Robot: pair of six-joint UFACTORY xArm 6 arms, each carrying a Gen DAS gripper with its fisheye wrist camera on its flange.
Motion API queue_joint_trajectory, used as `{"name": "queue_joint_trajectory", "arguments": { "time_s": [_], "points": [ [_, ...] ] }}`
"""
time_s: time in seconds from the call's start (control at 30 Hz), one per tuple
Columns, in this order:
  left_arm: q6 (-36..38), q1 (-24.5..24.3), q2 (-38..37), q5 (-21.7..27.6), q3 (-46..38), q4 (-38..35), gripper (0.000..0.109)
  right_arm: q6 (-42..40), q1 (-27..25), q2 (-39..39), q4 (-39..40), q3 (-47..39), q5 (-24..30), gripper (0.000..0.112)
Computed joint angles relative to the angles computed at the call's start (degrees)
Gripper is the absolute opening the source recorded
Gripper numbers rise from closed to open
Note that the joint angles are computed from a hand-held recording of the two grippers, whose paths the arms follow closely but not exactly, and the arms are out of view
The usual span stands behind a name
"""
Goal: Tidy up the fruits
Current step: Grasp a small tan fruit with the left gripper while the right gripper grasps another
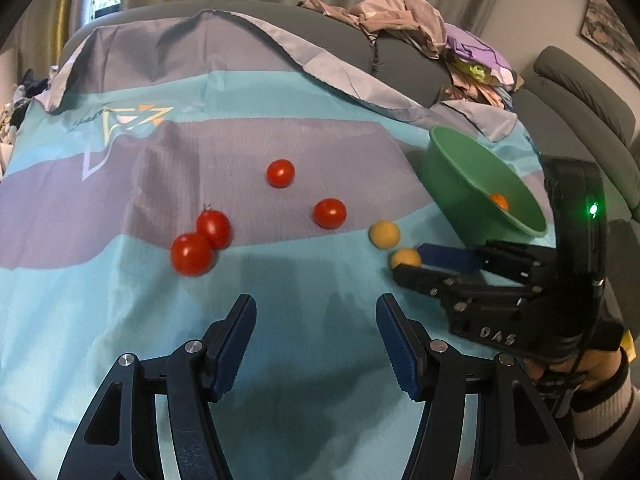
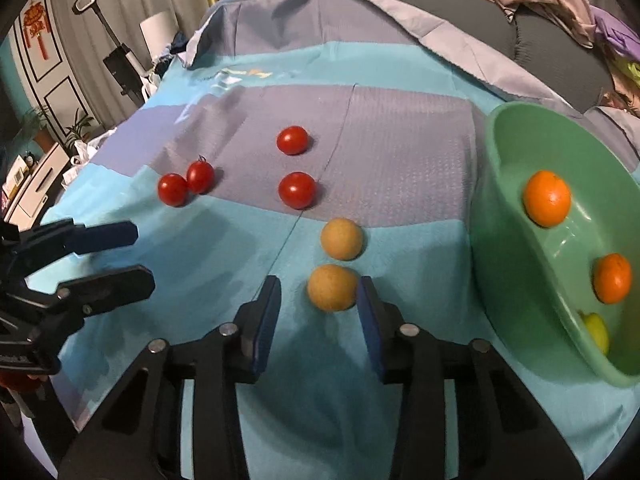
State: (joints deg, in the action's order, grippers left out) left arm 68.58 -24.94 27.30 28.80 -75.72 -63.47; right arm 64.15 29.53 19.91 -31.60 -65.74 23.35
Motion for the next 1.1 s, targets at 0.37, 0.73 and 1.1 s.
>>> {"name": "queue_joint_trajectory", "arguments": {
  "time_s": [0.37,0.73,1.1],
  "points": [
    [-2.95,-2.85,7.7,6.72,-11.72,5.97,0.062,2.62,-0.45,-4.21,-0.16,5.8,-4.25,0.029],
    [-10.94,-6.26,16.24,8.15,-22.27,15.93,0.04,7.53,-0.4,-8.84,-3.97,11.62,-8.25,0.029],
    [-8.25,-6.73,12.71,3.44,-17.43,13.21,0.027,12.04,-0.78,-9.41,-7.2,12.6,-9.27,0.029]
  ]
}}
